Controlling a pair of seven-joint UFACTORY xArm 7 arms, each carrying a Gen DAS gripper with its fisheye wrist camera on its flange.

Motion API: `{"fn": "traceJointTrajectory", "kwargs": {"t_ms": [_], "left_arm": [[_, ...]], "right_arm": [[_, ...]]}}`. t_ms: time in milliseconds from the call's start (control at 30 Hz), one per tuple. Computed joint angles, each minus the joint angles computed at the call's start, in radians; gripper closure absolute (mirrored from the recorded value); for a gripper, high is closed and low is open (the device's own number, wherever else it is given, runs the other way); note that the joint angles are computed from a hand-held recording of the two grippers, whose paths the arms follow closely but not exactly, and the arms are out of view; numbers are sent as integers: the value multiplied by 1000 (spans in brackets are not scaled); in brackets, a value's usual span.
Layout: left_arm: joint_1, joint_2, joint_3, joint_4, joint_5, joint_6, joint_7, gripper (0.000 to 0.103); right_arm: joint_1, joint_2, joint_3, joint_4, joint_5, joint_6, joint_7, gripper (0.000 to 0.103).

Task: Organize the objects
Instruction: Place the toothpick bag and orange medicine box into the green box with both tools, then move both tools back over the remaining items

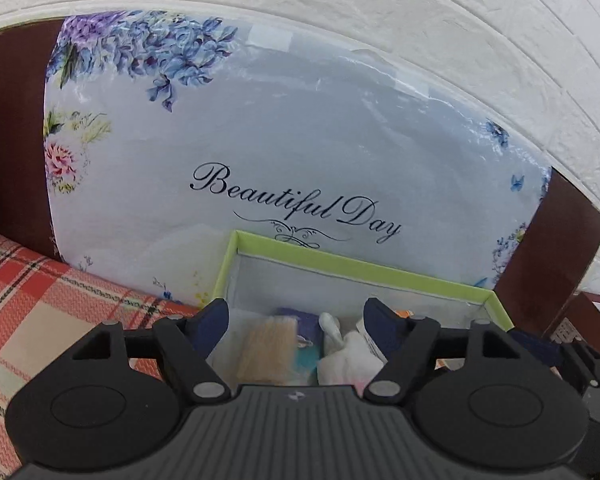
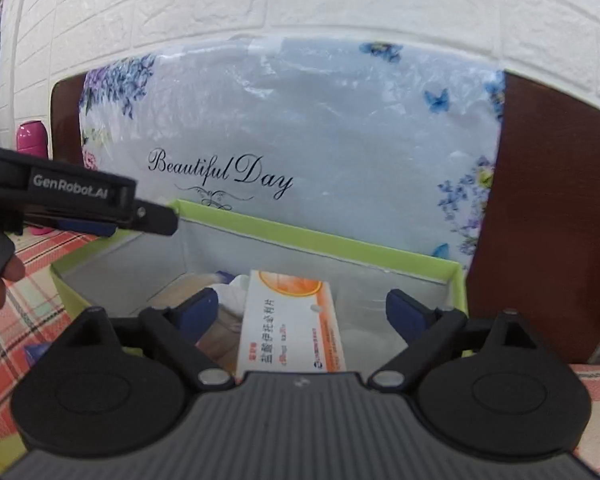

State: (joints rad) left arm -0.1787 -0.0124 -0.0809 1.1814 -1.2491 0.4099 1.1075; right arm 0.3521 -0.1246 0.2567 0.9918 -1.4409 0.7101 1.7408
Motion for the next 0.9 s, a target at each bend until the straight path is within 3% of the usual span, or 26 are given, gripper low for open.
{"fn": "traceJointTrajectory", "kwargs": {"t_ms": [100,300,433,667,900], "left_arm": [[1,-54,7,-51,21,10,-26,25],[-21,-232,52,-187,159,44,-169,25],[-54,-391,113,-321,169,62,-168,21],[-52,-620,150,-552,351,102,-273,20],[-62,-728,187,-675,508,156,-395,20]], "right_arm": [[10,-62,18,-50,3,31,76,0],[17,-196,85,-128,99,58,104,0],[23,-313,148,-189,186,64,118,0],[64,-474,280,-289,423,151,93,0],[78,-530,397,-342,644,210,81,0]]}}
